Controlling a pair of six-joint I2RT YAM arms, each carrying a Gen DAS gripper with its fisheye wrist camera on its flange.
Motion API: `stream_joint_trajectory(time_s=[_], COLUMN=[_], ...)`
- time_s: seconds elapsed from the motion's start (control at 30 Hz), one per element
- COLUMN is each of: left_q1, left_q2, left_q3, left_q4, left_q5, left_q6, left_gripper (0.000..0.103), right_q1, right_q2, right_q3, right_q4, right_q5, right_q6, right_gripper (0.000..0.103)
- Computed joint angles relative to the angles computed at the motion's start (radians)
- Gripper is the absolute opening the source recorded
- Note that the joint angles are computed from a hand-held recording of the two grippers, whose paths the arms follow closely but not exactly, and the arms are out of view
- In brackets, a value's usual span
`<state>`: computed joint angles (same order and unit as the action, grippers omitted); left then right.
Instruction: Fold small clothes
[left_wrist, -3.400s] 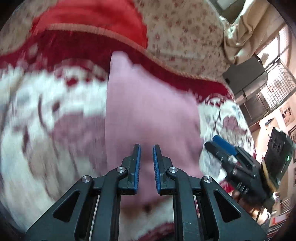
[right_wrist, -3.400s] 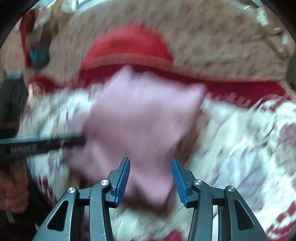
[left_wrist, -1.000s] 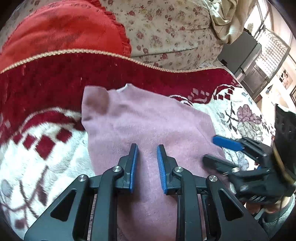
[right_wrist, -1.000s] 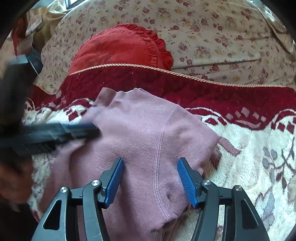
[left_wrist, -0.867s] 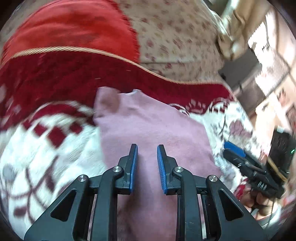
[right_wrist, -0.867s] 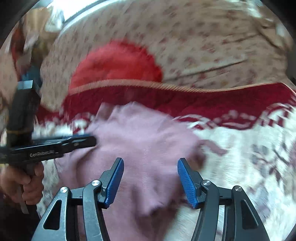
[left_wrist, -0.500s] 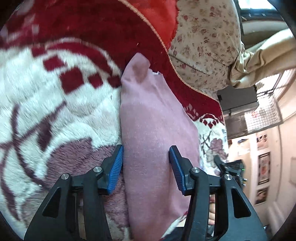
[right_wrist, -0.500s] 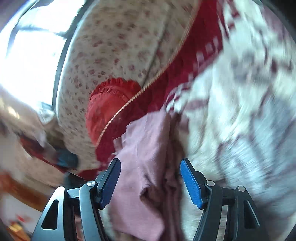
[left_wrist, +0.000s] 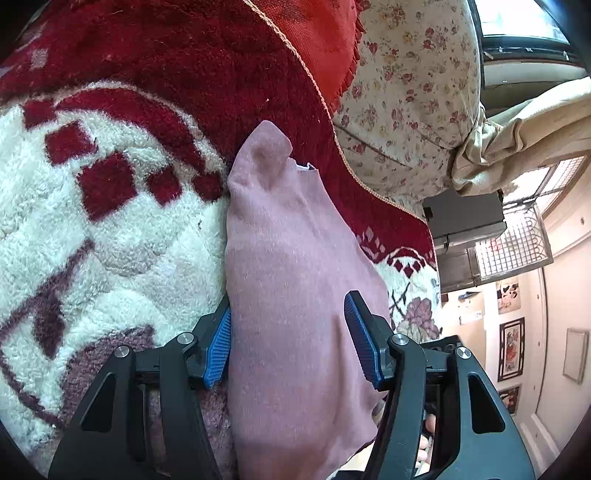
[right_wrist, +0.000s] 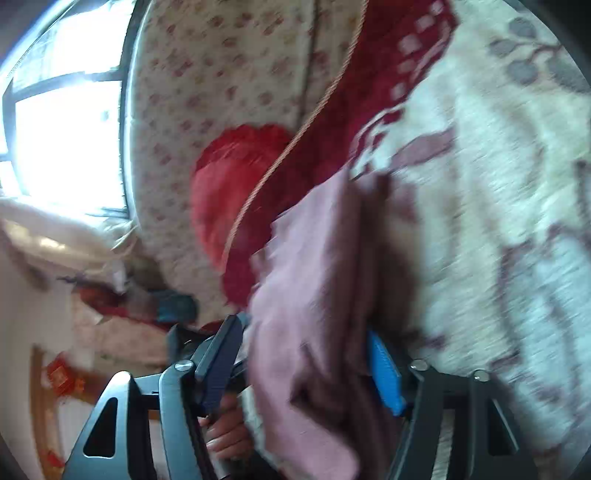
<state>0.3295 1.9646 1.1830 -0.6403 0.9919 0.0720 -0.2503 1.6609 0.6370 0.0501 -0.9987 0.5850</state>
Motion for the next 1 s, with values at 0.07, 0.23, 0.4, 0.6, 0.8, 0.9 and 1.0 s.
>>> stream_joint_trajectory(time_s=[0.07, 0.23, 0.4, 0.6, 0.8, 0.9, 1.0], left_q1=[0.002, 0.003, -0.012, -0.042, -0.088, -0.09, -0.064], left_q2=[0.005, 0.003, -0.055, -0.189, -0.376, -0.406, -0.404], left_q3=[0.002, 0.001, -0.051, -0.16, -0.286, -0.3, -0.279], left_q4=[-0.002, 0.0, 0.06, 0.178, 0.307, 0.33, 0.299], left_q5=[0.003, -0.001, -0.075, -0.159, -0.247, -0.25, -0.226], left_q6=[-0.001, 0.006, 0.03, 0.054, 0.134, 0.146, 0.155], left_gripper=[0.057, 0.057, 0.038, 0.028, 0.028, 0.028, 0.028], right_q1=[0.028, 0.059, 0.094, 0.09, 0.091, 0.088, 0.09], right_q2=[0.007, 0.024, 0.019, -0.044, -0.117, -0.139, -0.157], right_q3=[0.036, 0.068, 0.086, 0.061, 0.021, 0.007, -0.005], right_q4=[-0.061, -0.11, -0.152, -0.134, -0.095, -0.088, -0.077], right_q5=[-0.009, 0.076, 0.135, 0.125, 0.114, 0.099, 0.079], right_q6=[-0.057, -0.113, -0.225, -0.237, -0.196, -0.201, -0.201], right_gripper=[0.053, 0.048, 0.037, 0.022, 0.022, 0.022, 0.022])
